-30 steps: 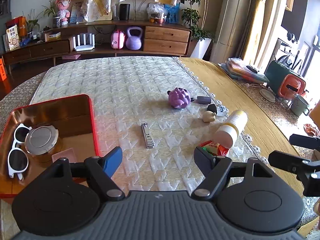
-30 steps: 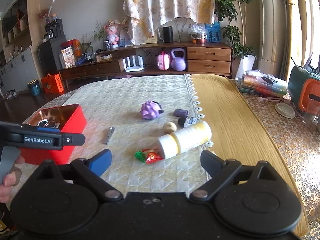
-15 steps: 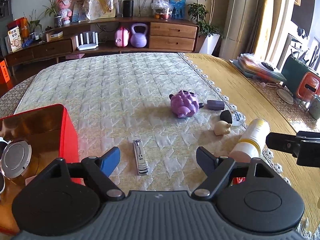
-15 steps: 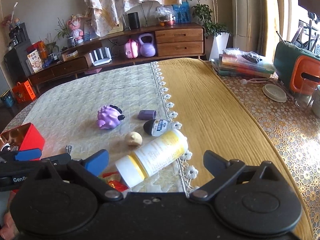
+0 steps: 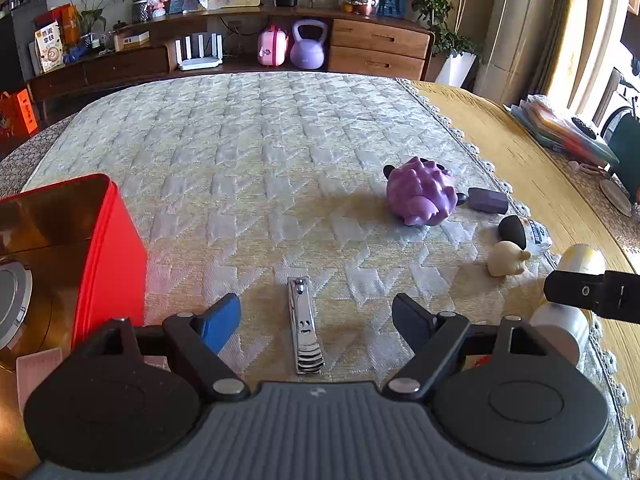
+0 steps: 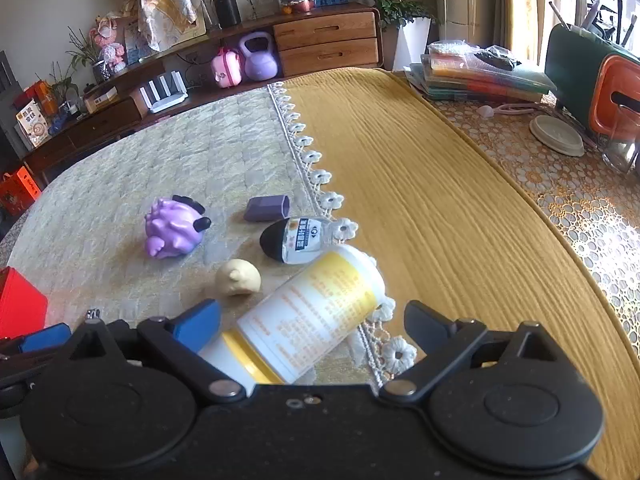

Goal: Organize rigid objects
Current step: 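Grasp nail clipper with left tool while right tool grasps white bottle, then carry clipper into red box with left tool while right tool carries bottle in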

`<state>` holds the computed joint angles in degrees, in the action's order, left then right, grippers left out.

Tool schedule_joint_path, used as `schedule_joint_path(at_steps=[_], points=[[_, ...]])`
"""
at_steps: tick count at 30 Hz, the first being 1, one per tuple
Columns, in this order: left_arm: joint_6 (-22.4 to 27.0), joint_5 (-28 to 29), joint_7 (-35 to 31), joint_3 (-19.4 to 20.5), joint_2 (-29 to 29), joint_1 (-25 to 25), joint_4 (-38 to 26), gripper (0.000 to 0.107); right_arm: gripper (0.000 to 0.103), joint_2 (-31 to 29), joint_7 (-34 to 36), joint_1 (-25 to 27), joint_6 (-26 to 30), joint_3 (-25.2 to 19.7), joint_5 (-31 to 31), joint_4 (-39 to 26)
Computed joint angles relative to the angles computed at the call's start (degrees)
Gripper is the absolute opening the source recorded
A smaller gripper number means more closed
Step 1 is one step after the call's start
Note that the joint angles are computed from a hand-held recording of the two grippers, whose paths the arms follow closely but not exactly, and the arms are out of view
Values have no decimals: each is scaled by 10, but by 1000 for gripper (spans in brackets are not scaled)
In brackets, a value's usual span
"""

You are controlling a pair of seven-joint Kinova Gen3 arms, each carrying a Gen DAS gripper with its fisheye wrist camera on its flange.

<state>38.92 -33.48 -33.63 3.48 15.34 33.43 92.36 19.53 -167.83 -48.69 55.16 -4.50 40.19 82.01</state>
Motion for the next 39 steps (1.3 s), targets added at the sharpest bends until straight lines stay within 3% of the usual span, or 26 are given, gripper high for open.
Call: schedule_joint_path(at_steps=[3,8,12,13,23,39], points=[[-12,-13,9,-5,0,4,6,76,93,6,1,3,1,0,-7,-6],[-11,-50,35,-13,-1,18,14,40,84,7,-5,1,-6,3,-10,-5],[-17,-65,43,-11,-6,16,23,25,77,7,-24,-8,2,6,-4,-7],[-17,-71,46,-10,-7,18,25,18,74,7,-27,-9,4,6,-4,-7],[-31,-83,41,-1,-15,12,39,11,48,-16,-42,-12,-17,-5,16,23],[-32,-48,16,30,-67,-11,66,11,46,-86,-99,-29,-14,-58,92,103]])
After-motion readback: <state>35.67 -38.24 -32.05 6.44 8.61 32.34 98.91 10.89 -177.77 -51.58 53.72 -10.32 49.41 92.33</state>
